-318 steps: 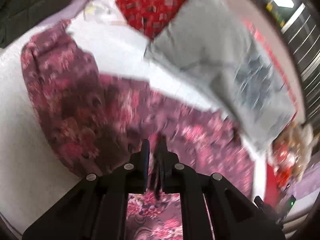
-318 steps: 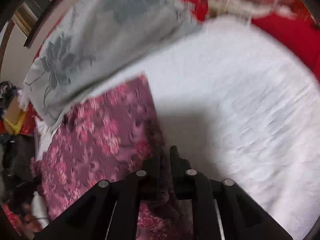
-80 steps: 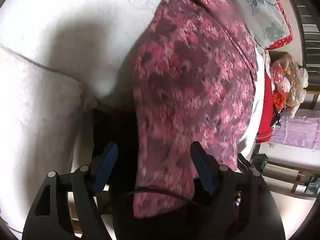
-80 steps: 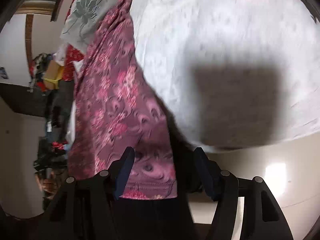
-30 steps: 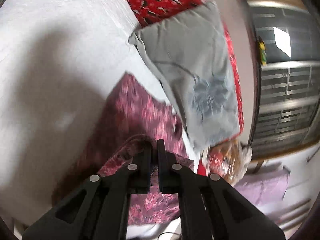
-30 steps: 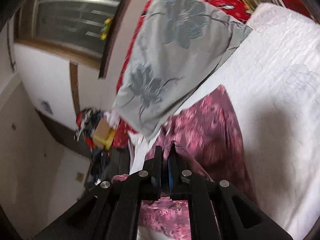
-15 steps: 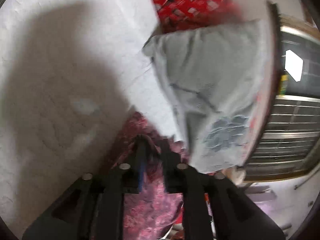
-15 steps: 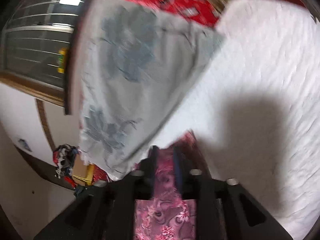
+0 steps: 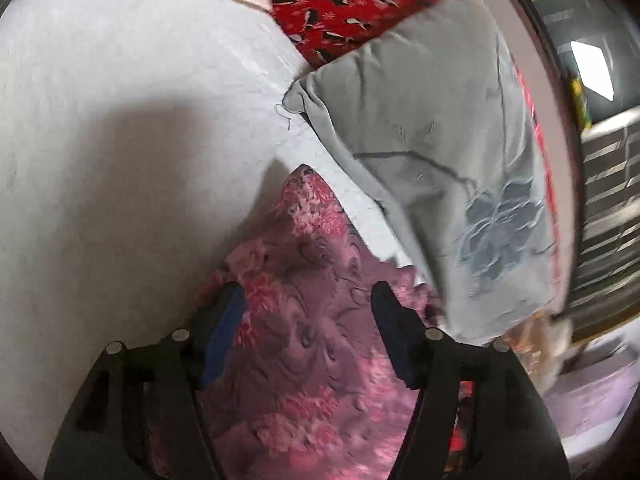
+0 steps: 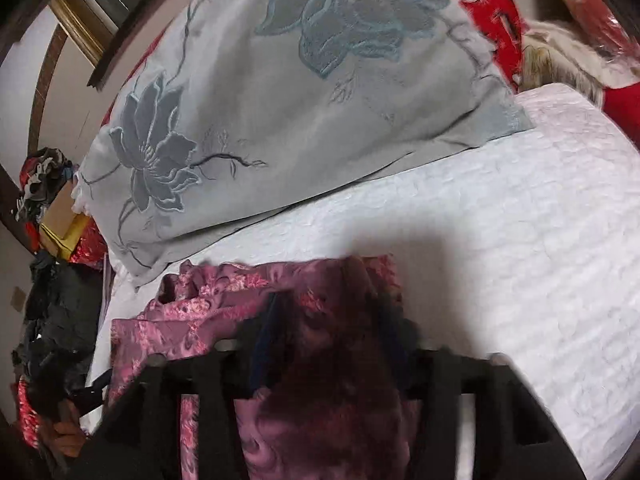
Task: Fold small clothes
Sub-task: 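Lay the folded hem down and open both tools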
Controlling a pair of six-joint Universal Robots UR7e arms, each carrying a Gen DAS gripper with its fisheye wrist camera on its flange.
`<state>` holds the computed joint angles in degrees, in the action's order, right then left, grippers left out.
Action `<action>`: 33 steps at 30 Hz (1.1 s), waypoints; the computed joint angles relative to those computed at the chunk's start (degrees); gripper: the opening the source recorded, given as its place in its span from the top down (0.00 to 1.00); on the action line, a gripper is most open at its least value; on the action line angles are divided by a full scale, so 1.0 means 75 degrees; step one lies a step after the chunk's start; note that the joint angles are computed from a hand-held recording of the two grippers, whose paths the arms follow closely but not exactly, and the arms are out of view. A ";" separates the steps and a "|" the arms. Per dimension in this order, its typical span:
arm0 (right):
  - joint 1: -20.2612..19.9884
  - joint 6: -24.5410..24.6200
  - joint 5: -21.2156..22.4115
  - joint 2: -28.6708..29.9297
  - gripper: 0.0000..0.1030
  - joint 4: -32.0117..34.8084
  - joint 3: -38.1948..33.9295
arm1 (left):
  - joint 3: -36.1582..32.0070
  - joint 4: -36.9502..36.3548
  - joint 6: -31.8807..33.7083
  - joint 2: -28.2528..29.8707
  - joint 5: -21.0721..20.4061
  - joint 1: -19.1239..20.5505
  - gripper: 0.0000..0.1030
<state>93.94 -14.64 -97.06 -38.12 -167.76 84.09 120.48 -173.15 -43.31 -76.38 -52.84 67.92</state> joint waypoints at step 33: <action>-0.0625 0.0684 0.0990 -0.0852 0.93 -0.0301 0.1312 | -0.0691 0.2913 -0.0241 0.0568 0.2744 -0.0784 0.36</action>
<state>89.26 -9.50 -89.64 -44.51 -170.02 93.93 115.30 -151.30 -45.12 -72.13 -32.26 62.04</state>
